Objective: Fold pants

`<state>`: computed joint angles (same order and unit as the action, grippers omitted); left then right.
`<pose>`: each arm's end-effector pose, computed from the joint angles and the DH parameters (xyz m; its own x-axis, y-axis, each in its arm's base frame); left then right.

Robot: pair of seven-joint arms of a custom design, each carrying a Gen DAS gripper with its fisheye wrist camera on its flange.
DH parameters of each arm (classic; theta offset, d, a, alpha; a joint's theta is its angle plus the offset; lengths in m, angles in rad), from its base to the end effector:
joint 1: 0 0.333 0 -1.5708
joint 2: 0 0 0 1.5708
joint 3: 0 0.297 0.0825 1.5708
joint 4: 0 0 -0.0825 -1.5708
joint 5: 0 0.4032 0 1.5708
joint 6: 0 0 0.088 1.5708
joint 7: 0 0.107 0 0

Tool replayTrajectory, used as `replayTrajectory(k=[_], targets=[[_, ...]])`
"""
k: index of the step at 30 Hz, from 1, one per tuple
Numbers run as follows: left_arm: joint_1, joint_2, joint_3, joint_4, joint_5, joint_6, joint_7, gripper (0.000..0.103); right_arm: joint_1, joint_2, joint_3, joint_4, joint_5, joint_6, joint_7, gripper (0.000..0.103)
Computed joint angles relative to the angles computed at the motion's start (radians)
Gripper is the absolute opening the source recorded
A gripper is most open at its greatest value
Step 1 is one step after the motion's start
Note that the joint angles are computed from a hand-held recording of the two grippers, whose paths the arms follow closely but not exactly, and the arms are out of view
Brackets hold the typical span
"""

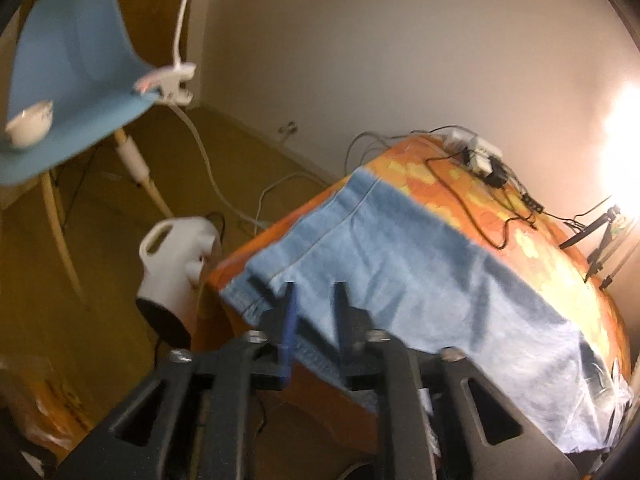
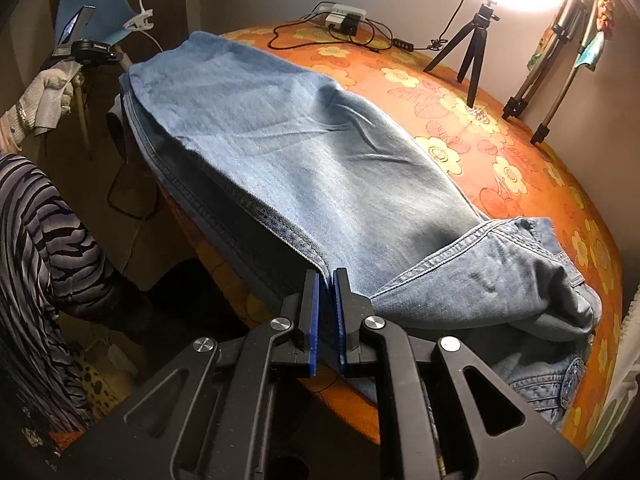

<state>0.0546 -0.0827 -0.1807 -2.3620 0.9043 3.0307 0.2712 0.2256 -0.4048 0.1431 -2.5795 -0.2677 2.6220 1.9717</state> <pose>0.5244 -0.1270 0.3944 0.2115 -0.9554 0.2061 -0.6655 -0.2953 -0.6855 0.4300 0.1721 0.4161 0.1470 -0.9844 0.0972 -0.8677 -0.1755 -0.4651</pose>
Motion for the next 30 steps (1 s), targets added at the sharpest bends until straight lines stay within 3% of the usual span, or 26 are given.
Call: replayTrajectory(k=[5, 8, 11, 14, 19, 24, 30], targets=[[-0.032, -0.038, -0.005, 0.04, -0.092, -0.021, 0.163, 0.027, 0.033, -0.06, -0.035, -0.043, 0.081, 0.03, -0.01, 0.016], [-0.077, -0.044, 0.0, 0.085, -0.242, -0.033, 0.358, 0.027, 0.016, -0.127, -0.03, -0.082, 0.103, 0.057, 0.009, 0.023], [-0.132, -0.037, -0.001, 0.147, -0.395, -0.056, 0.567, 0.027, -0.039, -0.217, -0.004, -0.127, 0.086, 0.07, 0.067, 0.034], [-0.195, -0.009, -0.006, 0.233, -0.561, -0.103, 0.788, 0.027, -0.088, -0.315, -0.007, -0.177, 0.087, 0.072, 0.12, 0.034], [-0.266, 0.069, -0.041, 0.384, -0.756, -0.168, 1.03, 0.027, -0.166, -0.456, -0.023, -0.247, 0.087, 0.03, 0.178, 0.034], [-0.325, 0.179, -0.084, 0.53, -0.84, -0.224, 1.15, 0.027, -0.244, -0.569, -0.04, -0.302, 0.081, -0.033, 0.207, 0.035], [-0.39, 0.362, -0.144, 0.73, -0.959, -0.312, 1.281, 0.028, -0.354, -0.655, -0.071, -0.358, 0.053, -0.144, 0.213, 0.042]])
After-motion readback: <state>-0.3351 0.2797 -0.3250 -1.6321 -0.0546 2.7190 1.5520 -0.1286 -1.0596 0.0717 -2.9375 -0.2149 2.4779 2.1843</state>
